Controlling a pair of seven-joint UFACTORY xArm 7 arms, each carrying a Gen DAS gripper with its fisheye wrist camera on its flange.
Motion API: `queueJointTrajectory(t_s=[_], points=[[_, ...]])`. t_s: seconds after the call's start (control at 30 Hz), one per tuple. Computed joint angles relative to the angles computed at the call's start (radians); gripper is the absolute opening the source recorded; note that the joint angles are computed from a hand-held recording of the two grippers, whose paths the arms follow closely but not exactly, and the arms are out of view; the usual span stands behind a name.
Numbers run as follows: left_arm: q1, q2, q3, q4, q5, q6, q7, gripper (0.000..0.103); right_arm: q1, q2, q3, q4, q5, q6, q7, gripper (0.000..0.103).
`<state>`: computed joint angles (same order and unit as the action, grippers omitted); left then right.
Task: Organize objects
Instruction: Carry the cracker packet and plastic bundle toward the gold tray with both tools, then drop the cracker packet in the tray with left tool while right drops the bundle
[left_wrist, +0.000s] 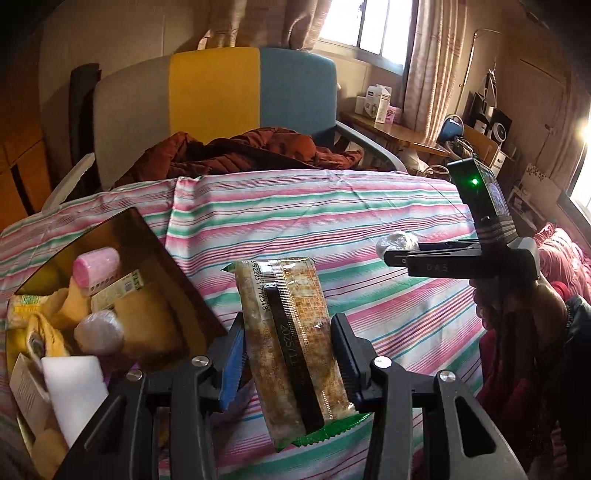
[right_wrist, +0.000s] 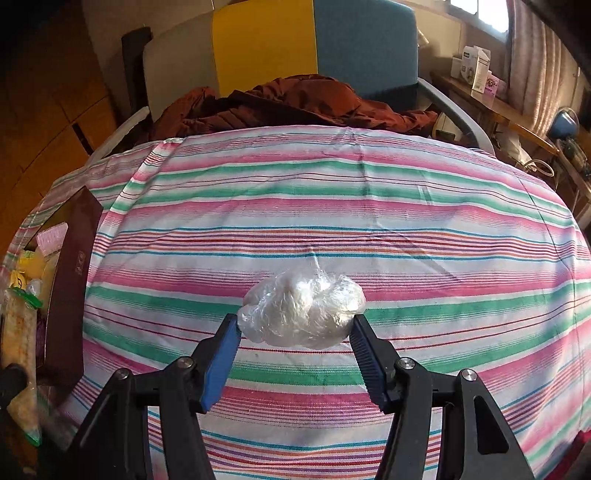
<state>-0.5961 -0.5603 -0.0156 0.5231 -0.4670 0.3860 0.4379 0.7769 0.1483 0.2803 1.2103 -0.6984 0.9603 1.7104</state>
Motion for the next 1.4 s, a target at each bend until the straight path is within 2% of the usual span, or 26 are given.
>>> queueJointTrajectory(t_s=[0.2, 0.4, 0.57, 0.73, 0.93, 1.1, 1.4], points=[[0.078, -0.088, 0.083, -0.013, -0.002, 0.063, 0.021, 0.045, 0.015, 0.011, 0.002, 0.03, -0.016, -0.007, -0.008, 0.061], [0.23, -0.125, 0.152, -0.015, 0.027, 0.089, 0.015, 0.045, 0.069, 0.074, 0.001, 0.153, -0.103, -0.021, 0.02, 0.061], [0.323, -0.142, 0.205, -0.014, 0.032, 0.095, 0.019, 0.045, 0.165, 0.224, -0.039, 0.381, -0.171, -0.039, -0.021, 0.061], [0.355, -0.141, 0.238, -0.012, 0.01, 0.089, 0.035, 0.045, 0.25, 0.387, -0.083, 0.632, -0.171, -0.064, -0.134, 0.061], [0.351, -0.136, 0.275, -0.007, -0.038, 0.112, 0.078, 0.045, 0.314, 0.619, -0.114, 0.97, -0.061, -0.007, -0.339, 0.061], [0.36, -0.125, 0.279, -0.006, -0.069, 0.128, 0.105, 0.045, 0.363, 0.783, -0.149, 1.23, 0.048, 0.129, -0.484, 0.069], [0.351, -0.122, 0.257, 0.0, -0.114, 0.161, 0.131, 0.045, 0.404, 0.687, -0.262, 1.063, 0.131, 0.056, -0.423, 0.074]])
